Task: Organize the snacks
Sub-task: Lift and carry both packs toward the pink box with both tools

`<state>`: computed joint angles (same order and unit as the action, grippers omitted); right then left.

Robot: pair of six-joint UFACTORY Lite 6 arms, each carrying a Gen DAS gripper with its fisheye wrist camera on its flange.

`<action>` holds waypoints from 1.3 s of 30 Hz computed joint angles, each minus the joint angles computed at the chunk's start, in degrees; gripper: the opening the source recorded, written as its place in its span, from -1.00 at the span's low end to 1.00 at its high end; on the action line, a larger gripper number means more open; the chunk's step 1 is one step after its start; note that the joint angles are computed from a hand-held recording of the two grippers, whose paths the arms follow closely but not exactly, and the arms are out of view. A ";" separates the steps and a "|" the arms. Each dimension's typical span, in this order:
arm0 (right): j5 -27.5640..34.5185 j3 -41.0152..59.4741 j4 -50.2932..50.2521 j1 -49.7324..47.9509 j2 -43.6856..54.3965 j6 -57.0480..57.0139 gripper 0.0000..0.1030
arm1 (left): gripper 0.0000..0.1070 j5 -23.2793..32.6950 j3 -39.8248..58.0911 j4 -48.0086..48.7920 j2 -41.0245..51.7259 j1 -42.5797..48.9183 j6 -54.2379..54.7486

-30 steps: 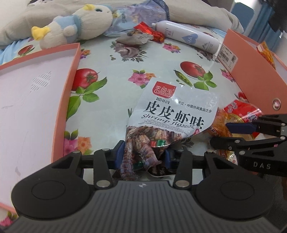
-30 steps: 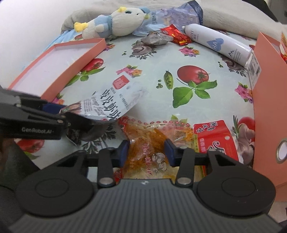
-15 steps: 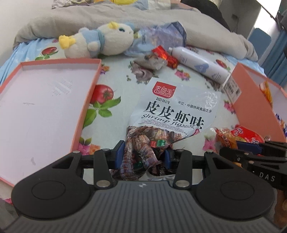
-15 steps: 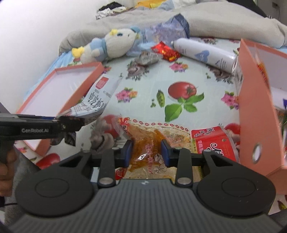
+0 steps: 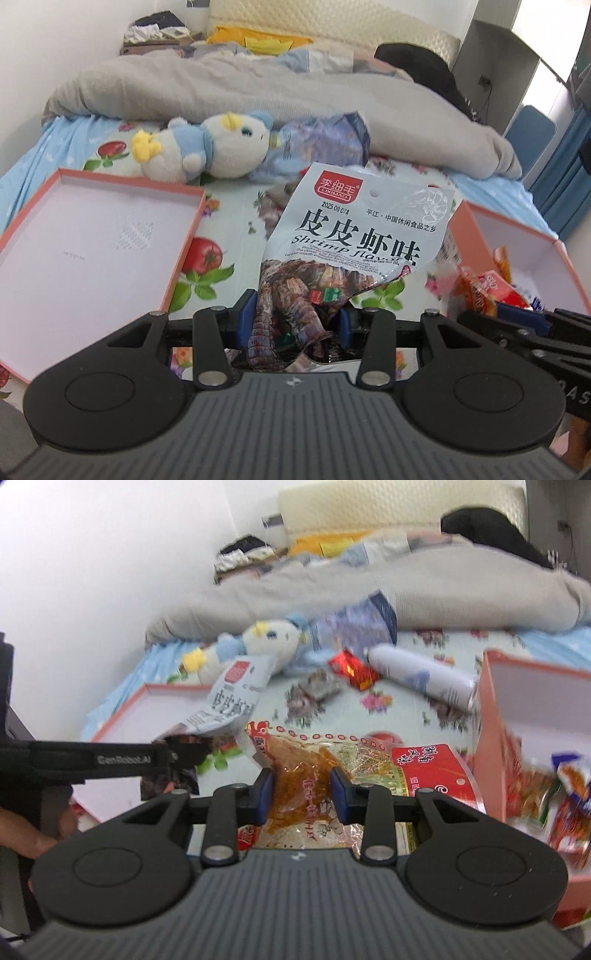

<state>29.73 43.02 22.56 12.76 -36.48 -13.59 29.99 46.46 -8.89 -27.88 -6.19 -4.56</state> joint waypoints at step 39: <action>18.30 27.97 31.15 -57.65 18.95 -46.50 -0.31 | -0.08 12.69 86.38 16.19 63.55 -38.02 -25.32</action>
<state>48.04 70.99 53.71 -44.90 -17.54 -60.10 42.68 132.84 7.30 35.67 -44.21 -29.88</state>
